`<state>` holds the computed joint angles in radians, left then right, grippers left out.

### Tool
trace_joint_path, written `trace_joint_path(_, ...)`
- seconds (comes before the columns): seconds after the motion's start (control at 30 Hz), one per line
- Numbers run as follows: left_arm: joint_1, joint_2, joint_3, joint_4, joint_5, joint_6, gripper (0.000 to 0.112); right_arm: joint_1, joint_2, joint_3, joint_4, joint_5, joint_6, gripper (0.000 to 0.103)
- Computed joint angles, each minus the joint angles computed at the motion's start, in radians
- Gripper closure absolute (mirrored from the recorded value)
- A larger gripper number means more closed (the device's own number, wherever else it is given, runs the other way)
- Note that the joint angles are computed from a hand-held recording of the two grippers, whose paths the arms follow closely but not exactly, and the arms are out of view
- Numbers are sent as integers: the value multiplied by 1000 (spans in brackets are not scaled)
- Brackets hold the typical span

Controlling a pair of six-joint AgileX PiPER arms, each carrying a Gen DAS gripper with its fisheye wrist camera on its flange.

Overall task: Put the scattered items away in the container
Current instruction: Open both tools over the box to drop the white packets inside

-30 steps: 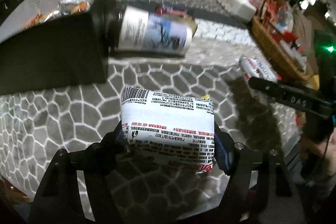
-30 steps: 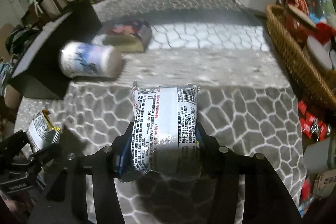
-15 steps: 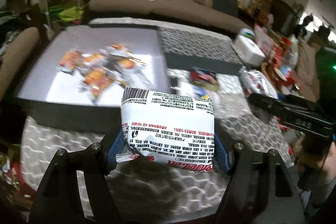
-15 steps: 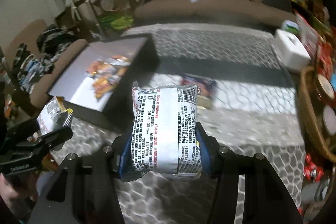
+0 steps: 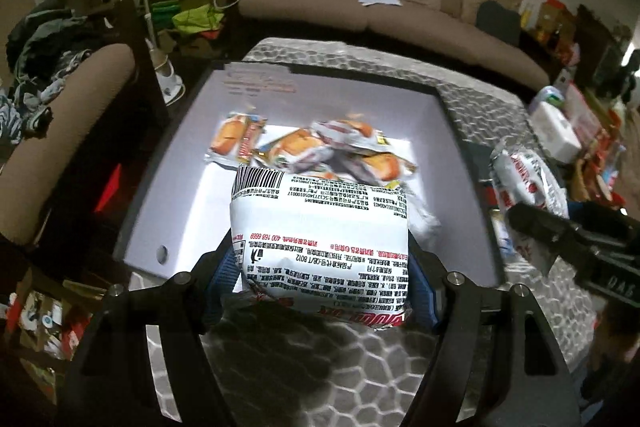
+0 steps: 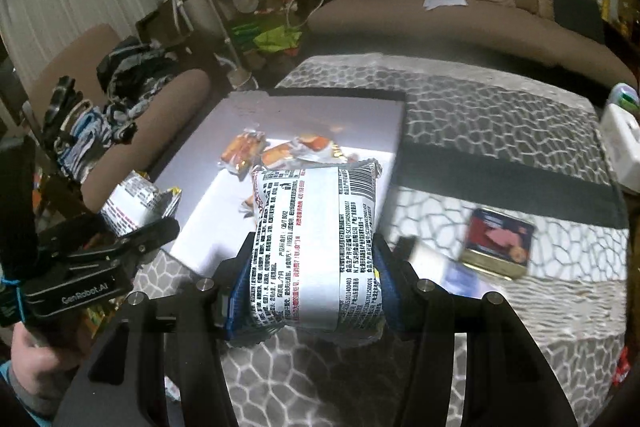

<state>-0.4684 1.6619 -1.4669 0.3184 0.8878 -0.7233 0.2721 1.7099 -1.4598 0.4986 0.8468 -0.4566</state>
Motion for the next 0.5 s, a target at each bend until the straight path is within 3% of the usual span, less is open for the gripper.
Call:
trace_joint_path(0.4,174,151,-35,-127,-79,189,42,162,286,-214,-182,-31,214,48)
trace_joint_path(0.5,196,196,-75,-136,-72,223,42,176,349,-299,-196,11,247,48)
